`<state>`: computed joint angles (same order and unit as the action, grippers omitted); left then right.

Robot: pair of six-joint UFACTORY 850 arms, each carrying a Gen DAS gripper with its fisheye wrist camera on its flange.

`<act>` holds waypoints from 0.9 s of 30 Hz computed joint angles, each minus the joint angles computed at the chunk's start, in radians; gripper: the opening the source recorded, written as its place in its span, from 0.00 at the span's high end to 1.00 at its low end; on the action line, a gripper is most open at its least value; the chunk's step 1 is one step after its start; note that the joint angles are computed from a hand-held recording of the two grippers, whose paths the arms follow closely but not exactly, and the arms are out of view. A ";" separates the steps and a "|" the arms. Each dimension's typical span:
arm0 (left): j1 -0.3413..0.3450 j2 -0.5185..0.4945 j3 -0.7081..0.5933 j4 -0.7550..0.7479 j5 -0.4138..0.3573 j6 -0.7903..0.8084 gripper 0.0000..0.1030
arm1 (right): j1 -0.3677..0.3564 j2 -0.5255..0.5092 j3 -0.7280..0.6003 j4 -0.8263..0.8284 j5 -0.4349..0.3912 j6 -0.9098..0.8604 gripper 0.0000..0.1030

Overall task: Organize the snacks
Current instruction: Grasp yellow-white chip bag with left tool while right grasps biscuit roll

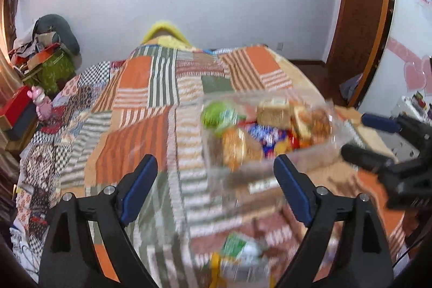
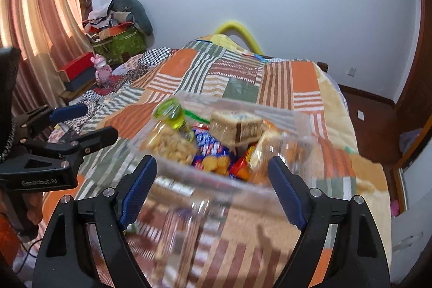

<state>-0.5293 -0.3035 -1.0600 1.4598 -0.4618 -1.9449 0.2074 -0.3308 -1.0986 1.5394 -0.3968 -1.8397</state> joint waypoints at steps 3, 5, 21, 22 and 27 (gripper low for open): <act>-0.012 0.026 0.053 -0.049 0.015 0.020 0.13 | -0.008 0.026 0.044 -0.004 -0.010 0.003 0.20; -0.018 0.035 0.079 -0.065 0.025 0.019 0.13 | -0.011 0.034 0.064 -0.016 -0.011 0.017 0.20; -0.063 -0.022 0.146 -0.112 0.181 0.002 0.13 | 0.025 -0.009 0.117 -0.220 0.030 0.240 0.21; -0.064 -0.028 0.143 -0.117 0.183 0.006 0.13 | 0.027 -0.019 0.109 -0.243 0.028 0.266 0.21; -0.063 -0.047 0.148 -0.049 0.194 -0.068 0.15 | 0.038 -0.063 0.074 -0.345 0.003 0.386 0.23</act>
